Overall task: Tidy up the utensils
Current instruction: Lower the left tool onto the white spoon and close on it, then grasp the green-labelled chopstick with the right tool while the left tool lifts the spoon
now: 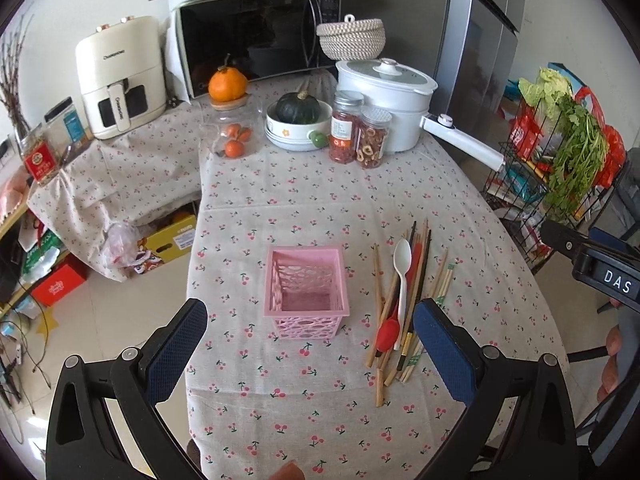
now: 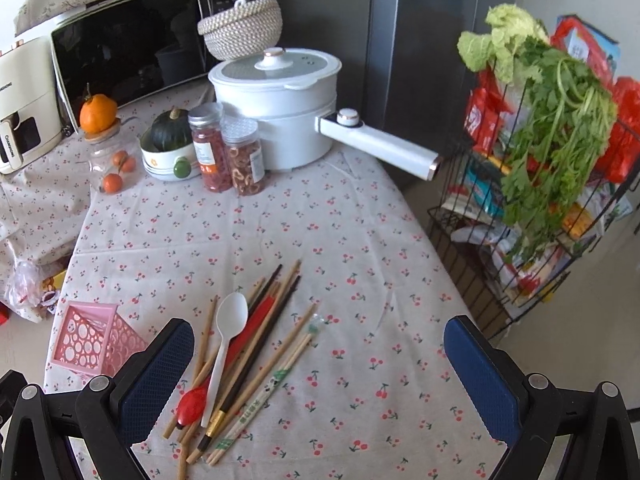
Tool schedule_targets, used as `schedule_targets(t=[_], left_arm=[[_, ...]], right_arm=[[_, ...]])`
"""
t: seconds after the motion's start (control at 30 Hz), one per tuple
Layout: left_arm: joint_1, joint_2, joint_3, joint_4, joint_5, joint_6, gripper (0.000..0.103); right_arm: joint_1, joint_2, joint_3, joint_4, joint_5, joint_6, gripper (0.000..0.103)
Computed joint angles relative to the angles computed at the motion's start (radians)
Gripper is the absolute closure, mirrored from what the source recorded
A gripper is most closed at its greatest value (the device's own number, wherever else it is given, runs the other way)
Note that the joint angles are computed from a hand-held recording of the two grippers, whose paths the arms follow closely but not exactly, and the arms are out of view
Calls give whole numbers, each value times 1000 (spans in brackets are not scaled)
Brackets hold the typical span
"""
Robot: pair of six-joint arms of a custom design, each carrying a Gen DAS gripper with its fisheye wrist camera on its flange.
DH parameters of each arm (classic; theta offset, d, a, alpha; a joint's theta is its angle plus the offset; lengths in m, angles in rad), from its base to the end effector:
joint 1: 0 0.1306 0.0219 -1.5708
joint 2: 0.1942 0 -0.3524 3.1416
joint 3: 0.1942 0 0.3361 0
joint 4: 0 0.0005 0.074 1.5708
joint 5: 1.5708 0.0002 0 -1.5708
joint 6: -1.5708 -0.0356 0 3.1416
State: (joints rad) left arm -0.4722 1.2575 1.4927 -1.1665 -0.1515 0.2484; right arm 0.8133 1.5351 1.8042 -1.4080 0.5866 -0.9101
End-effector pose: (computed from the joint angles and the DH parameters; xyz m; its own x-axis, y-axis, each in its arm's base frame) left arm 0.3334 -0.1648 0.4711 -0.7835 0.1273 -0.6082 0.1824 0.9828 -0.0293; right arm 0.3203 0.3092 0.4737 -0.7350 0.1798 -0.6538 0.2191 0.9755 0.0220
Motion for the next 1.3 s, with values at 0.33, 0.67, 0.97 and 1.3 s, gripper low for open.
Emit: schedule_targets(t=[0.33, 0.67, 0.97, 1.3], left_arm=[[-24, 453, 476, -233, 190, -86, 20], [-61, 862, 840, -409, 165, -126, 50], [-41, 928, 857, -403, 258, -123, 93], [-29, 617, 527, -176, 256, -128, 100]], right_arm=[[-207, -58, -244, 226, -366, 51, 13], [-295, -49, -332, 322, -524, 26, 16], [-303, -14, -344, 328, -578, 58, 22], [-298, 55, -353, 406, -671, 13, 54]])
